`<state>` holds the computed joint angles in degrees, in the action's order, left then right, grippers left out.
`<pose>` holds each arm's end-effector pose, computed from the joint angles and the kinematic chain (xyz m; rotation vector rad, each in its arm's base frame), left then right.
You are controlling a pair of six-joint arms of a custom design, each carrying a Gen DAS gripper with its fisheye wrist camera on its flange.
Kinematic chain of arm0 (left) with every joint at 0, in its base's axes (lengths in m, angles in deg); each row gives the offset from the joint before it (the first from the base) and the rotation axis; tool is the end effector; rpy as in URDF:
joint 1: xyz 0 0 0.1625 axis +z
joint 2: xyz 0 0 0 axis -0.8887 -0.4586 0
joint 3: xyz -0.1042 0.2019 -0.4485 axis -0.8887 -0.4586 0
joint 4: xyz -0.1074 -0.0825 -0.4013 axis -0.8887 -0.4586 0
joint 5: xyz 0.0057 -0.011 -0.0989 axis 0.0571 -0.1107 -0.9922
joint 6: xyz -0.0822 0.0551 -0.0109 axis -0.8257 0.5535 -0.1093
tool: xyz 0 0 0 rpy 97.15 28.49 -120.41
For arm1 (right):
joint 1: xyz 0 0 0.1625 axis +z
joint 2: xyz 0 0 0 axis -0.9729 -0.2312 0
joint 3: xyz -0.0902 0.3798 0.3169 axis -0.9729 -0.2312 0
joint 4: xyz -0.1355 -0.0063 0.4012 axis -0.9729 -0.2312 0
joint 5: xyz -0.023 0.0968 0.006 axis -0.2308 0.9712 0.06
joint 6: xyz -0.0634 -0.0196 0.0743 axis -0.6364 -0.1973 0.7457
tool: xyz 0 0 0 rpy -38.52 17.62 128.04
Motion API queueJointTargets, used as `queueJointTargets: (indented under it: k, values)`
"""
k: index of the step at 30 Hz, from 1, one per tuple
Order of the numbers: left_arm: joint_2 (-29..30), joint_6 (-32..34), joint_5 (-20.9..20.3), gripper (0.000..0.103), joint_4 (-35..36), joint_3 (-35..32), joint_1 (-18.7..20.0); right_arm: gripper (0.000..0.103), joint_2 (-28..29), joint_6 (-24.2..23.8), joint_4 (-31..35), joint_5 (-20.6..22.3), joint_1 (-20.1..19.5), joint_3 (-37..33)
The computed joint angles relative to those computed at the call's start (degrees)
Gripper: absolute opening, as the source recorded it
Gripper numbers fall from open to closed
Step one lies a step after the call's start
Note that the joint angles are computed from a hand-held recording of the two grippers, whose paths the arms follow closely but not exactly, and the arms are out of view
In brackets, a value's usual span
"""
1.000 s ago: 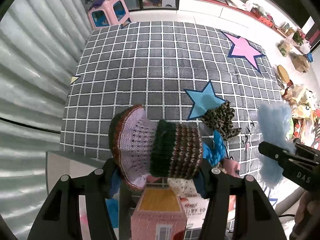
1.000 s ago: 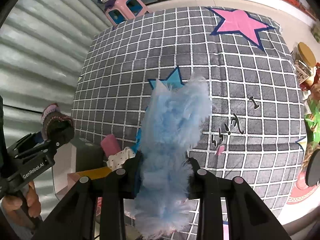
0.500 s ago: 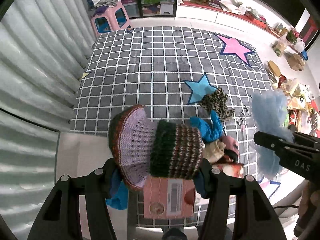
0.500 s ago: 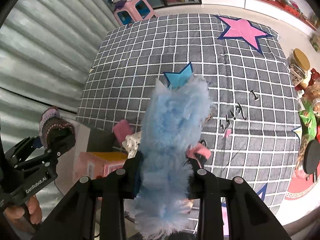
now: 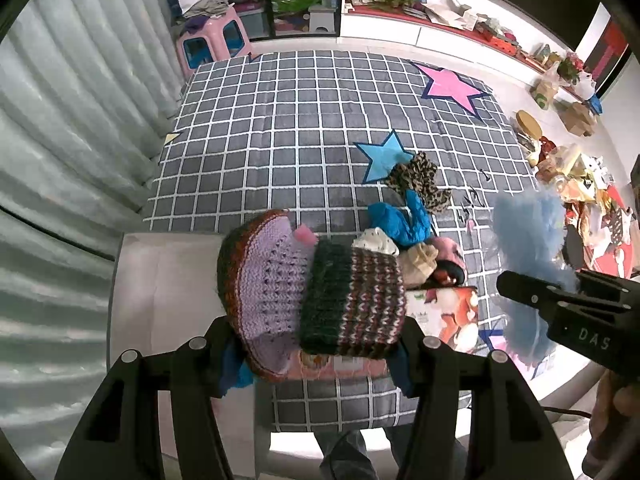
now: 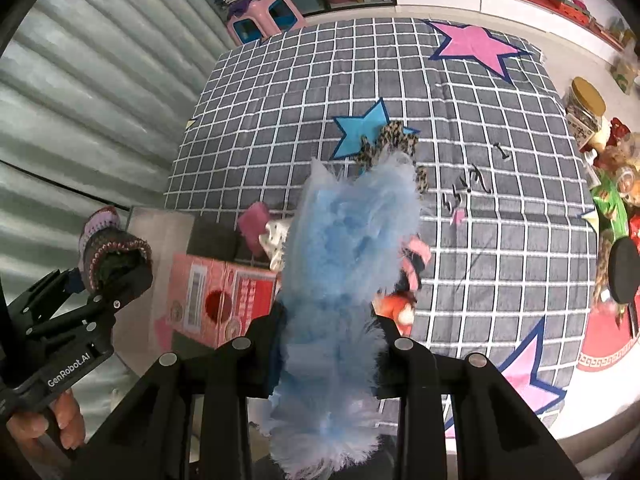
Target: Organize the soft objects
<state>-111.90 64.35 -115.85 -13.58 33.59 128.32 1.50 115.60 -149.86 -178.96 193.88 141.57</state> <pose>-0.1610 -0.8178 0.3459 1.2299 2.2055 0.1710 0.3955 -0.6186 0.0765 -0.7717 -2.4983 0.8261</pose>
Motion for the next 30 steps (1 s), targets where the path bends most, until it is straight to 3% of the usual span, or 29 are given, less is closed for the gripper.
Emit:
queueJointTargets:
  k: [14,30]
  values:
    - [-3.1,0.3,0.3,0.062,1.0,0.6,2.1,0.034,4.5,2.4,1.0,1.8,2.9,-3.2]
    - [-3.6,-2.2,2.4,0.062,3.2,-4.5,5.7,0.034,12.2,-4.2,6.8,6.8,4.7,-15.0]
